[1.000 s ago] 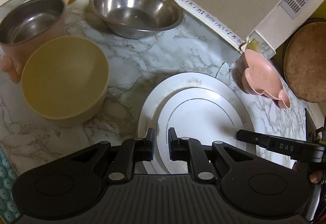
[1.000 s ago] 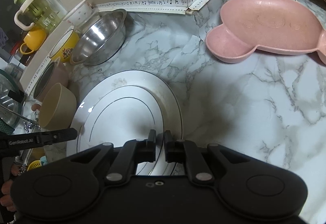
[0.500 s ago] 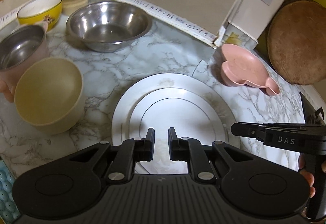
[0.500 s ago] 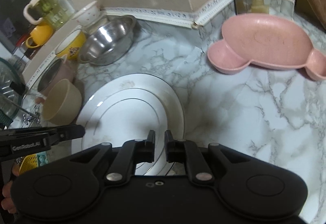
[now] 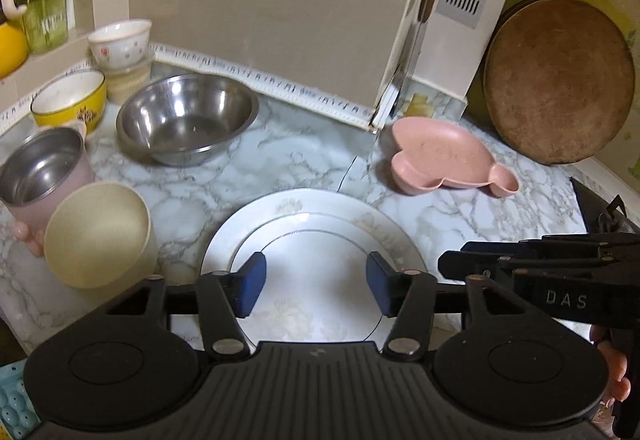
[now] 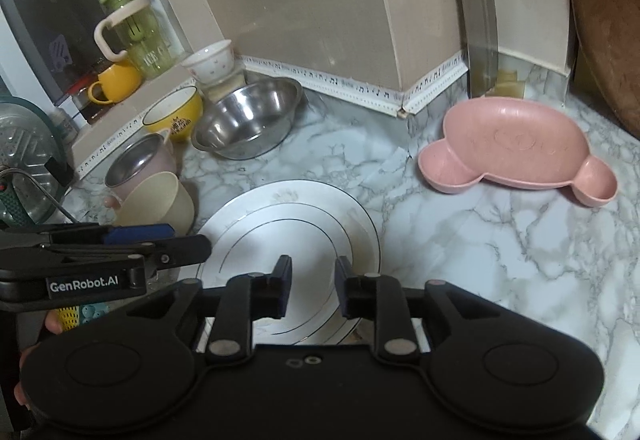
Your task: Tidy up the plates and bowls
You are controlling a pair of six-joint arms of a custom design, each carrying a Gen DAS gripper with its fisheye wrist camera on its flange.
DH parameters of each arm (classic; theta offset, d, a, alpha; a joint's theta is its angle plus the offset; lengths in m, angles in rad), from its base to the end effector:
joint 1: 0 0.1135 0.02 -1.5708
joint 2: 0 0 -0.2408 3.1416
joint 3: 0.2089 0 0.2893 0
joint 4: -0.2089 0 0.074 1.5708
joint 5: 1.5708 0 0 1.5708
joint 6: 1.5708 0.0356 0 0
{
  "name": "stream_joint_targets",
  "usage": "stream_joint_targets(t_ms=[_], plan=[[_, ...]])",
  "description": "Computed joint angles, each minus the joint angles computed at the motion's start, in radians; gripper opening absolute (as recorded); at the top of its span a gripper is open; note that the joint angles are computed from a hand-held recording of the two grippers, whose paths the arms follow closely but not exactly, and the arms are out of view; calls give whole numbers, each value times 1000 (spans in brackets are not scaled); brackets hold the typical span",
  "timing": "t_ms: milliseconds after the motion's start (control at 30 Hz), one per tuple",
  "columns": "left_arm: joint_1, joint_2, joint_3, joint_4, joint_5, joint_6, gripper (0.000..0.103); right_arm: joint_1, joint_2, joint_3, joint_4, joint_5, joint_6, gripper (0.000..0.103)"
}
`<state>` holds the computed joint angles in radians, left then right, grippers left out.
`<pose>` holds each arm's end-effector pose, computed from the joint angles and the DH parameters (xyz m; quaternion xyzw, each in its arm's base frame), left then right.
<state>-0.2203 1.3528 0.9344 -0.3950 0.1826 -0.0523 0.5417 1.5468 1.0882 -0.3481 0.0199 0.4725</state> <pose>0.3165 -0.0775 0.2092 0.1112 0.9192 -0.1340 0.3532 0.3177 0.1904 0.2036 -0.0284 0.9274 0.1730 0.3304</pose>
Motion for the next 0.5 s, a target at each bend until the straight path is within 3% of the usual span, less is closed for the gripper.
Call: stream_joint_targets(t_ms=[67,133,200,300,500], plan=[[-7,-22,-9,0,-7,9,55,12,-30,-22,10,22,5,41],[-12,-41,-17,2,-12,16,57,25,-65,-46,21,51,11,63],[-19,-63,-30,13,-22,23,67,39,-100,-69,33,88,15,72],[-28,-111,-64,48,-31,36,75,57,-147,-95,39,134,11,82],[-50,-145,-78,75,-33,34,78,89,-241,-160,65,241,-8,101]])
